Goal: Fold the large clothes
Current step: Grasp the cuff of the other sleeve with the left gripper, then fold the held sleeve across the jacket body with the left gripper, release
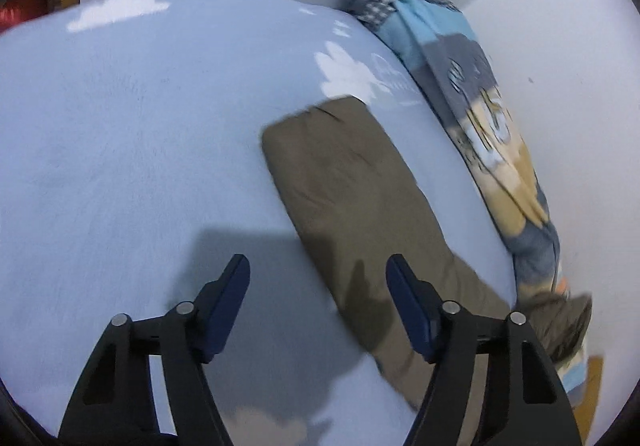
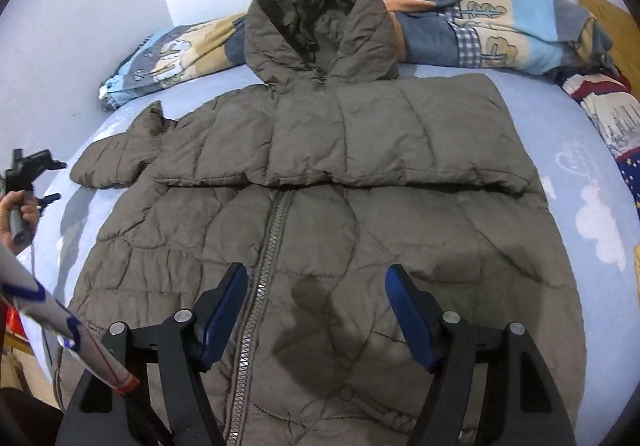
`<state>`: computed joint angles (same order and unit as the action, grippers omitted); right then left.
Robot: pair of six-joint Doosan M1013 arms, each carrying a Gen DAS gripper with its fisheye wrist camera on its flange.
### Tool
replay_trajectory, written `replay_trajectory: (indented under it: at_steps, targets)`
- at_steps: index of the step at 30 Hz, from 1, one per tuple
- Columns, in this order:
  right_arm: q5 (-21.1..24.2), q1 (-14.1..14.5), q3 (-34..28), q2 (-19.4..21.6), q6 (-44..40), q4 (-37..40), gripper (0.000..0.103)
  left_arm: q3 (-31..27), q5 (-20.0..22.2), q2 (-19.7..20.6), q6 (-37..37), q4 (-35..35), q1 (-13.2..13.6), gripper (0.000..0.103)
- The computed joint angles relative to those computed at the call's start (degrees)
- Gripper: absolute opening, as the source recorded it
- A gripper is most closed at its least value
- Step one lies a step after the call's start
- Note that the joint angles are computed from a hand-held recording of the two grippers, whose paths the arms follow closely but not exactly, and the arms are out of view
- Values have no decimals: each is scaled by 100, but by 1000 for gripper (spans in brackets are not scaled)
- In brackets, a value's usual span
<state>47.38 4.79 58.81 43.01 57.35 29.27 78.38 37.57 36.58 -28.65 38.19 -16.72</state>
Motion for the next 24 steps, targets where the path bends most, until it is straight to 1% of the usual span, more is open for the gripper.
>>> replay_trajectory:
  at_steps: [1,3,7,12,13,14,15,16,17,18,22,23,24]
  targets:
    - [29,11,-44,21,19,-38,76,48,-174,9,-58,30,62,62]
    - [62,16,-56,40,-37,13,76,126,-514,45,-279,143,172,62]
    - [139,31,-118,92,-8,-19,76,64,-598,189,-510,323,290,62]
    - [331,32,-277,205,99,-53,76,-142,-382,365,-630,773,339,62]
    - [328,40,-297,219,133,-104,76,-227,-284,413,-495,761,340,59]
    - [317,50,-330,243,197,-163,76,-368,-45,472,-231,629,329,42]
    - [319,51,-349,260,227,-166,76,-446,94,503,-123,608,314,33]
    - [335,55,-380,280,261,-194,76,-413,-15,486,-180,695,316,22]
    - [327,68,-398,292,298,-265,76,-358,-135,454,-320,829,311,18]
    - [301,79,-404,297,321,-326,76,-321,-187,427,-451,972,298,18]
    - [185,73,-380,275,383,-377,76,-252,-163,276,-713,1344,210,17]
    - [141,66,-370,261,445,-405,75,-243,-156,221,-734,1459,171,17]
    - [122,50,-371,251,493,-399,75,-292,-93,173,-594,1502,123,17]
